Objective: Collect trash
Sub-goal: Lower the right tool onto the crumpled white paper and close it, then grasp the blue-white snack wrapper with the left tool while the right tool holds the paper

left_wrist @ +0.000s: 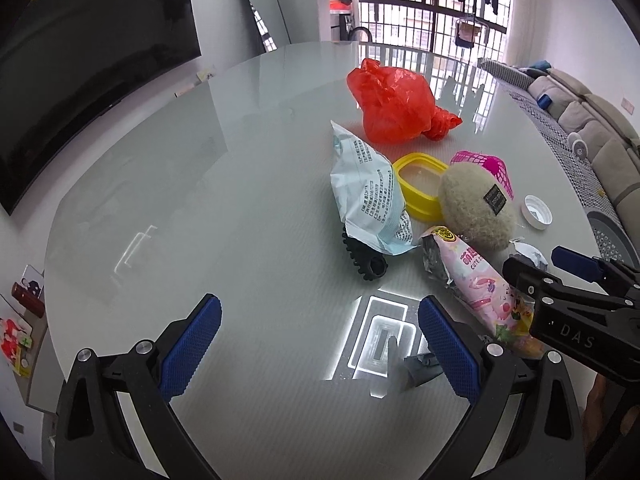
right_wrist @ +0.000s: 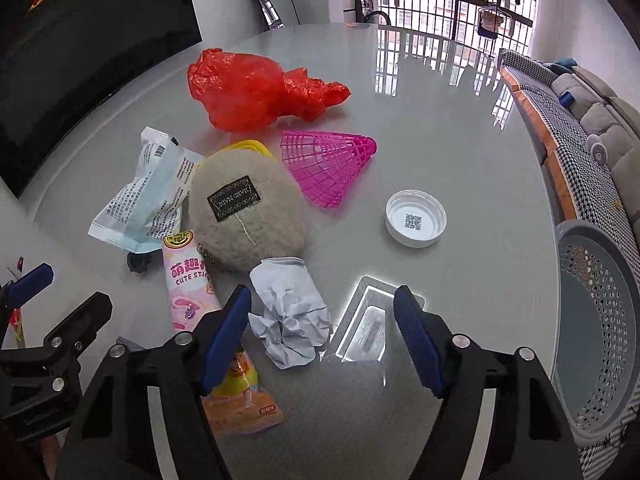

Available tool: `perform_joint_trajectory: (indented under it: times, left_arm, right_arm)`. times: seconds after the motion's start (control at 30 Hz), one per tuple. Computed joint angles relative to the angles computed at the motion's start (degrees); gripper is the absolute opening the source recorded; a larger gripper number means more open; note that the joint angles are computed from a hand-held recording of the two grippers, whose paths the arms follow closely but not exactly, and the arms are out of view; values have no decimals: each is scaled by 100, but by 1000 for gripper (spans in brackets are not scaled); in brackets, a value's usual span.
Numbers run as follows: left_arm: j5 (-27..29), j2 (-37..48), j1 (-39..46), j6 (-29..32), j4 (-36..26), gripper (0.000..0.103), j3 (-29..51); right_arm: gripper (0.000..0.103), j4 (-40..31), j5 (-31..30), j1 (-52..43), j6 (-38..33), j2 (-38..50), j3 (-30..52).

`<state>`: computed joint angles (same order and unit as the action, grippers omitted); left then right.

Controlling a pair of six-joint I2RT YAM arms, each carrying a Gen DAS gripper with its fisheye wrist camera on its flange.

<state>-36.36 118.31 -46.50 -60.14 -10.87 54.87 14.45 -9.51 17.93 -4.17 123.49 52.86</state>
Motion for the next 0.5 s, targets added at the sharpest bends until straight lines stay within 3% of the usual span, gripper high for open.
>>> perform_joint_trajectory:
  times: [0.1, 0.2, 0.5]
  left_arm:
    - [20, 16, -11, -10, 5, 97, 3]
    - [25, 29, -30, -33, -19, 97, 30]
    - [105, 101, -43, -120, -164, 97, 200]
  right_arm:
    - [55, -43, -49, 17, -67, 54, 33]
    - [35, -9, -166, -7, -117, 13, -28]
    - [32, 285, -670, -411, -136, -508, -647]
